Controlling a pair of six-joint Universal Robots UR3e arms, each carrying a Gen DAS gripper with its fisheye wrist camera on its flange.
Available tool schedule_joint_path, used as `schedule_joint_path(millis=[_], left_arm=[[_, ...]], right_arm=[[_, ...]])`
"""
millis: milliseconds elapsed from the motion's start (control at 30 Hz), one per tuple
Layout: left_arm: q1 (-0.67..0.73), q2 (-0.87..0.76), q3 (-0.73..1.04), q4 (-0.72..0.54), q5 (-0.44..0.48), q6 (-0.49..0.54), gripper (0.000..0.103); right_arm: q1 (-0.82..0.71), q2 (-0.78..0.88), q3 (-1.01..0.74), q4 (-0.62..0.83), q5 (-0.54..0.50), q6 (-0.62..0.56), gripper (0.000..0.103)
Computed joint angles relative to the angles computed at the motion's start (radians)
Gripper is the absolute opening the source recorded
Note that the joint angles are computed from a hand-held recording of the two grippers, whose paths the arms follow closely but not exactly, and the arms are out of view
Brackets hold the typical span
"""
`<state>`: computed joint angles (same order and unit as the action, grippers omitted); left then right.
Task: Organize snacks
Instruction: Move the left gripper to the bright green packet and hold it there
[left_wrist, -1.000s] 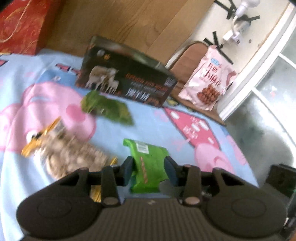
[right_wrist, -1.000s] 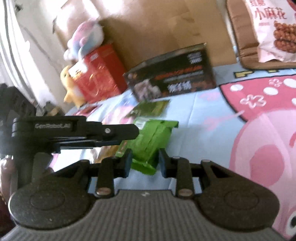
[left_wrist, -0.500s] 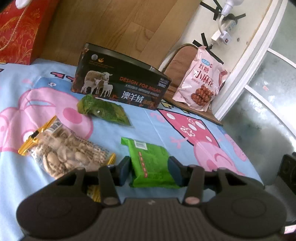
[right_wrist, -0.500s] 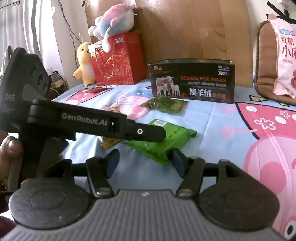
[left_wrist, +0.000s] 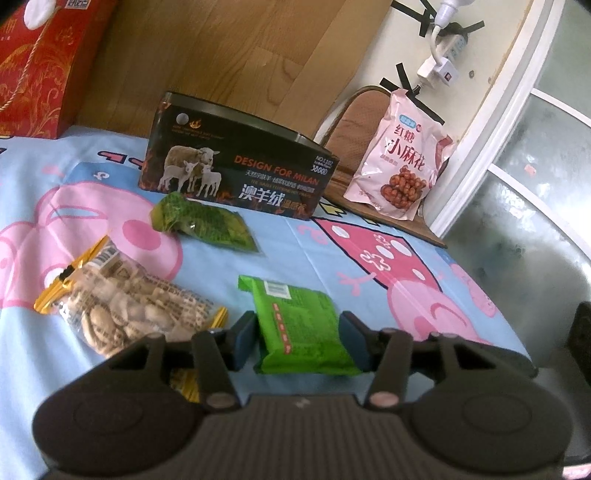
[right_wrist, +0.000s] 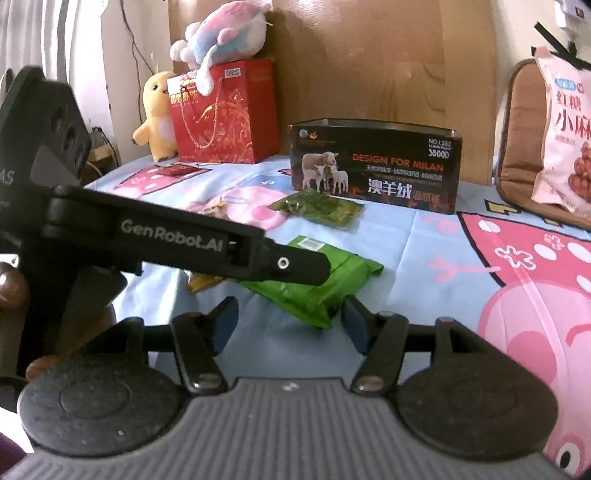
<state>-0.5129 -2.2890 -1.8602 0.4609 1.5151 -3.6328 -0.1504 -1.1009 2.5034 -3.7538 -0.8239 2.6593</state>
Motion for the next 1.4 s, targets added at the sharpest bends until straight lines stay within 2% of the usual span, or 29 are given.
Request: schedule_joint_path(millis=[300, 433, 533, 1400], left_arm=[[0.001, -0.001, 0.006, -0.011, -0.003, 0.02, 0.051], [0.008, 0.0, 0.001, -0.005, -0.014, 0.025, 0.051], [0.007, -0.001, 0.003, -0.007, -0.012, 0.025, 0.051], [0.004, -0.002, 0.004, -0.006, -0.018, 0.033, 0.056]], right_arm=[[0.004, 0.006, -0.003, -0.01, -0.01, 0.002, 0.061], [0.006, 0.013, -0.002, -0.033, -0.022, 0.018, 0.052], [0.005, 0.017, -0.001, -0.041, -0.023, 0.027, 0.049], [0.009, 0.011, 0.0, -0.036, -0.026, 0.029, 0.052]])
